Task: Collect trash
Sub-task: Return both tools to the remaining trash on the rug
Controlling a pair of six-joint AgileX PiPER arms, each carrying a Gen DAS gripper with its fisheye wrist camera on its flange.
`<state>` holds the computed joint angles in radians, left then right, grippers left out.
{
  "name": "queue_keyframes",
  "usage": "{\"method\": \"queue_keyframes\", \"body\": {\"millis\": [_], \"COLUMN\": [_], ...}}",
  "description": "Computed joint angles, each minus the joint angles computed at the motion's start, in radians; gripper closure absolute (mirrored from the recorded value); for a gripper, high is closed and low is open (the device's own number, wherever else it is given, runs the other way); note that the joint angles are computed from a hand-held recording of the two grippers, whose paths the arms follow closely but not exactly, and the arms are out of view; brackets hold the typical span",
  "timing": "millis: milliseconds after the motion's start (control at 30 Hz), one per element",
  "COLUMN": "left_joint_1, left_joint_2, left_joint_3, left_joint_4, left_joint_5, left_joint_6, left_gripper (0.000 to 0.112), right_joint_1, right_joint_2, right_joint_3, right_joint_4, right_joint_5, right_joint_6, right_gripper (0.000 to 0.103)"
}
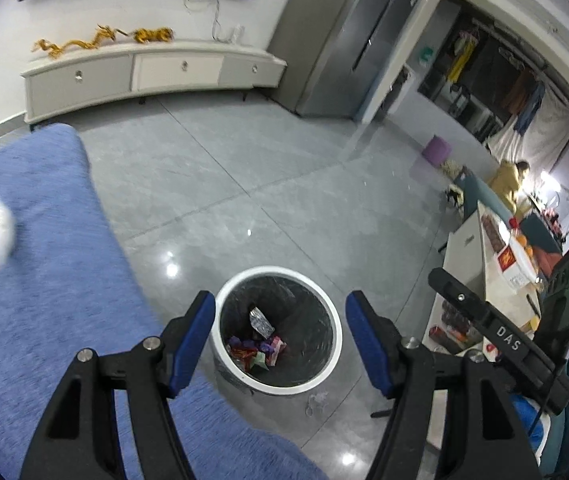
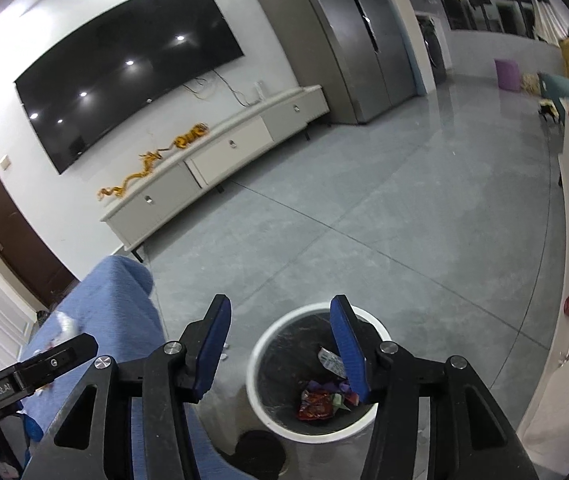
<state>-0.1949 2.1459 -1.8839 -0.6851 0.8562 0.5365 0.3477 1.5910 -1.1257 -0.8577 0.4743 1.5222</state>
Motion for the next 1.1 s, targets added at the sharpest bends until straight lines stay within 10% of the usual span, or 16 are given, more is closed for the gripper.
{"method": "queue_keyframes", "body": {"millis": [567,1100], "left_joint_1": [0.442,0.925], "left_joint_2": [-0.338,-0.316], "left_joint_3": [0.349,0.272], "left_joint_4": [-0.307,-0.414], "left_joint_5": [0.044,0.218], "left_joint_6": [0.337,0.458], "left_gripper": [0.046,0.046], "right_joint_1": [0.338,0.567], "right_joint_2": [0.089,0.325], "right_joint_3": [-0.422,-0.888], "right_joint_4": [-0.038,-0.044], "right_joint_5": [0.345,0.501], "right_joint_6": [-0.165,-0.369], "right_gripper": [0.053,0.051]}}
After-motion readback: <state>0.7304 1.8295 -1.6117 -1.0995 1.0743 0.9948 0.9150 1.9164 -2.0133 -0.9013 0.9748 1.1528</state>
